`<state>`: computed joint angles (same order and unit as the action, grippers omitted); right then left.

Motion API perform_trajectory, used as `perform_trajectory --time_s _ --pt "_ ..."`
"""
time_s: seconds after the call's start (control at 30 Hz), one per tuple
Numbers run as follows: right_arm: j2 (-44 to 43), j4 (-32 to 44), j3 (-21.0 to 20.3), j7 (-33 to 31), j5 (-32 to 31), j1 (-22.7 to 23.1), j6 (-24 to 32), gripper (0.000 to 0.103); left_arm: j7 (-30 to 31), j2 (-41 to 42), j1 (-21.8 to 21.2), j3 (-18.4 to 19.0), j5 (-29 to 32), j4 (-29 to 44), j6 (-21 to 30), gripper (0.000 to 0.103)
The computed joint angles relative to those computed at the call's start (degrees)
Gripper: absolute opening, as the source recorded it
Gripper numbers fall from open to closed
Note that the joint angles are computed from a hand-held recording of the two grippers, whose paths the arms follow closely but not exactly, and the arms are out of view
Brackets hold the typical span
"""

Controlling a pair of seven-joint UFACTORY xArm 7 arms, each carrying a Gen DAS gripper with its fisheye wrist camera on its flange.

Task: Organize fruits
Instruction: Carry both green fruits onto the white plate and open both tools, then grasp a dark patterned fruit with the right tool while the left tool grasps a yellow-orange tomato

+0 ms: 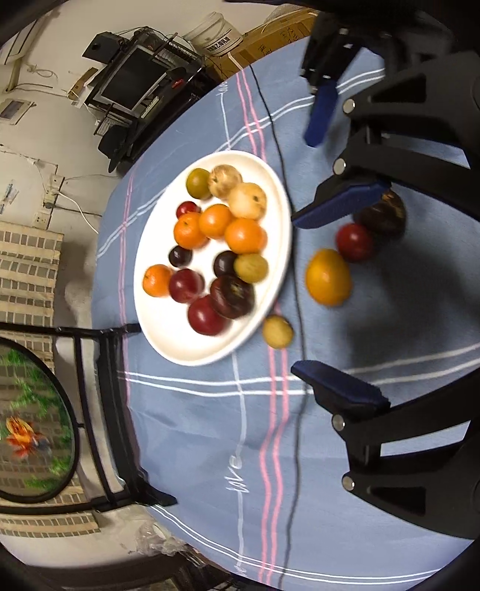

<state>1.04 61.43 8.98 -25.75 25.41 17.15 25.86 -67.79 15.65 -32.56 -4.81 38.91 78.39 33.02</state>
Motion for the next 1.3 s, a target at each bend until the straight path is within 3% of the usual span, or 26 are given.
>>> perform_trajectory --time_s 0.33,0.6,0.83,1.3 --pt "0.1 -2.4 1.2 5.9 -7.9 2.4 -0.4 0.044 -3.5 -5.0 1.5 -1.2 1.3 -7.0 0.3 0.078" --pt "3.0 -0.9 1.1 13.8 -18.8 3.2 -2.4 0.046 -3.6 -5.6 3.1 -2.3 0.6 -8.5 -0.2 0.078" --pt "4.5 0.0 1.5 11.9 -18.1 2.7 -0.9 0.048 -2.2 -4.3 2.7 -2.6 -0.4 -7.5 0.1 0.079" --pt "-0.1 -4.0 0.2 4.7 -6.3 0.0 -4.2 0.046 -1.5 -2.2 0.0 -2.6 -0.3 -4.6 2.8 0.079"
